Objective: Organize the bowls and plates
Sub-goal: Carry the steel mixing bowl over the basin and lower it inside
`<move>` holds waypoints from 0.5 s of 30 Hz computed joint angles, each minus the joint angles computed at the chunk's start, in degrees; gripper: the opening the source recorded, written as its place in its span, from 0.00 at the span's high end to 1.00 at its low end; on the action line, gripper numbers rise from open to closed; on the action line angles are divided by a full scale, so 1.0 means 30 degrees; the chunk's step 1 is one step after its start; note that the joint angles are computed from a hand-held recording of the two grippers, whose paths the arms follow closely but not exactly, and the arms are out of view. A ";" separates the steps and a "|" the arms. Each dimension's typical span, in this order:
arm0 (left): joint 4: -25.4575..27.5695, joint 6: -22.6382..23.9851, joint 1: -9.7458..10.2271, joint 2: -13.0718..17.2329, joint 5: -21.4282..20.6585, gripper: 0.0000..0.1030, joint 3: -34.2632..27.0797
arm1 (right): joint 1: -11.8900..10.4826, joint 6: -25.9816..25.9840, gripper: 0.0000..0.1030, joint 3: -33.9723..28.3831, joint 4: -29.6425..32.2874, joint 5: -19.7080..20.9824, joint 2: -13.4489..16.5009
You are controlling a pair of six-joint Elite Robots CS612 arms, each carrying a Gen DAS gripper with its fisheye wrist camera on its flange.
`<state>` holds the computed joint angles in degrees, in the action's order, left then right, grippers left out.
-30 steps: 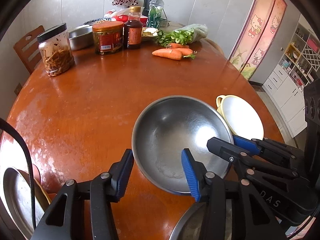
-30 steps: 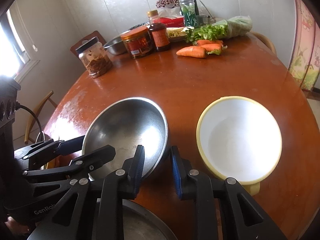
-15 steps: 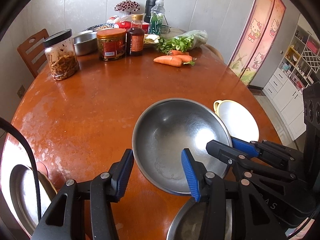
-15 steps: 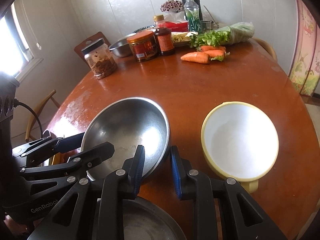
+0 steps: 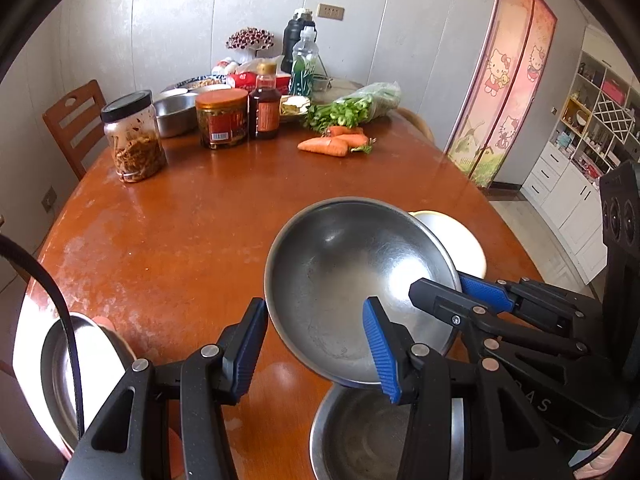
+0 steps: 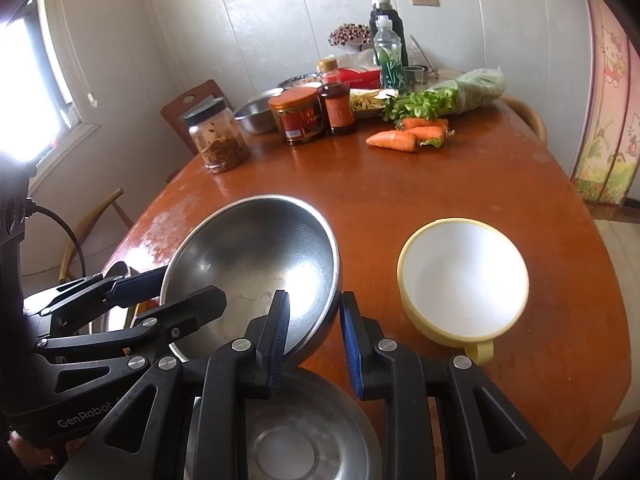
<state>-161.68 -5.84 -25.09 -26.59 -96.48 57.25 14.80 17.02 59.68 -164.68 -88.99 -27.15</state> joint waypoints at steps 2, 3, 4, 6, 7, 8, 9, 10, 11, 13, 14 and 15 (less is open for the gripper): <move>-0.0410 -0.0017 -0.0033 -0.0270 -0.0022 0.53 0.0534 | 0.0051 0.0008 0.73 0.0390 -0.0324 -0.0124 -0.0212; -0.0589 -0.0017 -0.0052 -0.0367 -0.0006 0.53 0.0741 | 0.0070 -0.0011 0.73 0.0569 -0.0476 -0.0163 -0.0305; -0.0783 0.0006 -0.0073 -0.0489 0.0012 0.53 0.0985 | 0.0098 -0.0019 0.73 0.0765 -0.0635 -0.0211 -0.0408; -0.1145 0.0035 -0.0114 -0.0731 0.0064 0.53 0.1466 | 0.0145 -0.0009 0.73 0.1060 -0.0857 -0.0287 -0.0568; -0.1282 0.0024 -0.0125 -0.0821 0.0049 0.53 0.1649 | 0.0171 0.0004 0.73 0.1286 -0.1064 -0.0308 -0.0676; -0.1450 0.0038 -0.0140 -0.0925 0.0024 0.53 0.1862 | 0.0192 0.0009 0.73 0.1463 -0.1217 -0.0348 -0.0758; -0.1604 0.0034 -0.0165 -0.1036 0.0032 0.53 0.2085 | 0.0222 0.0015 0.73 0.1647 -0.1368 -0.0428 -0.0846; -0.1783 0.0006 -0.0191 -0.1148 0.0053 0.53 0.2323 | 0.0241 0.0004 0.73 0.1841 -0.1535 -0.0460 -0.0935; -0.1934 0.0011 -0.0211 -0.1222 0.0064 0.53 0.2495 | 0.0262 0.0022 0.73 0.2013 -0.1674 -0.0464 -0.1012; -0.2191 0.0033 -0.0285 -0.1385 0.0168 0.53 0.2872 | 0.0297 0.0024 0.73 0.2401 -0.1960 -0.0530 -0.1181; -0.2329 0.0010 -0.0316 -0.1453 0.0164 0.53 0.3051 | 0.0318 -0.0025 0.73 0.2615 -0.2125 -0.0563 -0.1271; -0.2449 0.0010 -0.0356 -0.1535 0.0185 0.53 0.3251 | 0.0332 -0.0007 0.73 0.2790 -0.2248 -0.0600 -0.1345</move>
